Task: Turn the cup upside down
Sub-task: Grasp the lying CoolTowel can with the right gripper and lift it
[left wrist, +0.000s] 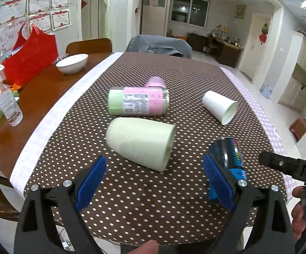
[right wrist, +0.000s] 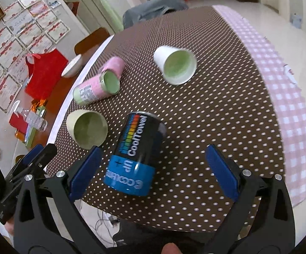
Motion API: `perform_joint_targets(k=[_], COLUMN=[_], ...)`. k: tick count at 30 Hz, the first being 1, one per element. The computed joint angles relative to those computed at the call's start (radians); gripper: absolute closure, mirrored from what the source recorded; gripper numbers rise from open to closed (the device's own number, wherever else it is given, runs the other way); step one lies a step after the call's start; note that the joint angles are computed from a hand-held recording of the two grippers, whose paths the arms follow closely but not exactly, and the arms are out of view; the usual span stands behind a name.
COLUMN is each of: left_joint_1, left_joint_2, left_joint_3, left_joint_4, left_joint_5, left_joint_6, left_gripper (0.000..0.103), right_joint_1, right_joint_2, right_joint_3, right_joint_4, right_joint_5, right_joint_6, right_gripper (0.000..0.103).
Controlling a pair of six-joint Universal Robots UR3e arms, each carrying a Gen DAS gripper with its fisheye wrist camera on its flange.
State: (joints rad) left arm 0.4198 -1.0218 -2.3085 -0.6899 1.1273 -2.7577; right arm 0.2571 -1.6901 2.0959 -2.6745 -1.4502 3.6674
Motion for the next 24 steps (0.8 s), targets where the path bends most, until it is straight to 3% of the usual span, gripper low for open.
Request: perform_joint_targets(k=[11, 18, 22, 24], left_joint_1=[0.065, 0.121, 0.135, 0.144], left_joint_2=[-0.098, -0.124, -0.145, -0.148], left_joint_3=[0.008, 0.018, 0.025, 0.027], left_joint_4=[0.101, 0.099, 0.096, 0.087], left_joint_5=[-0.025, -0.076, -0.088, -0.098], left_joint_6=[0.028, 0.047, 0.052, 0.056], left_gripper=[0.012, 0.012, 0.012, 0.012], right_joint_1=[-0.004, -0.068, -0.078, -0.074], right_joint_2=[0.192, 0.296, 0.361, 0.394], right_joint_3=[-0.193, -0.319, -0.412, -0.465], right_joint_4=[0.141, 0.278, 0.388, 0.442], right_joint_5=[0.078, 0.219, 0.254, 0.249], right_joint_6=[0.025, 0.024, 0.006, -0.001], right_gripper=[0.006, 0.007, 0.013, 0.029])
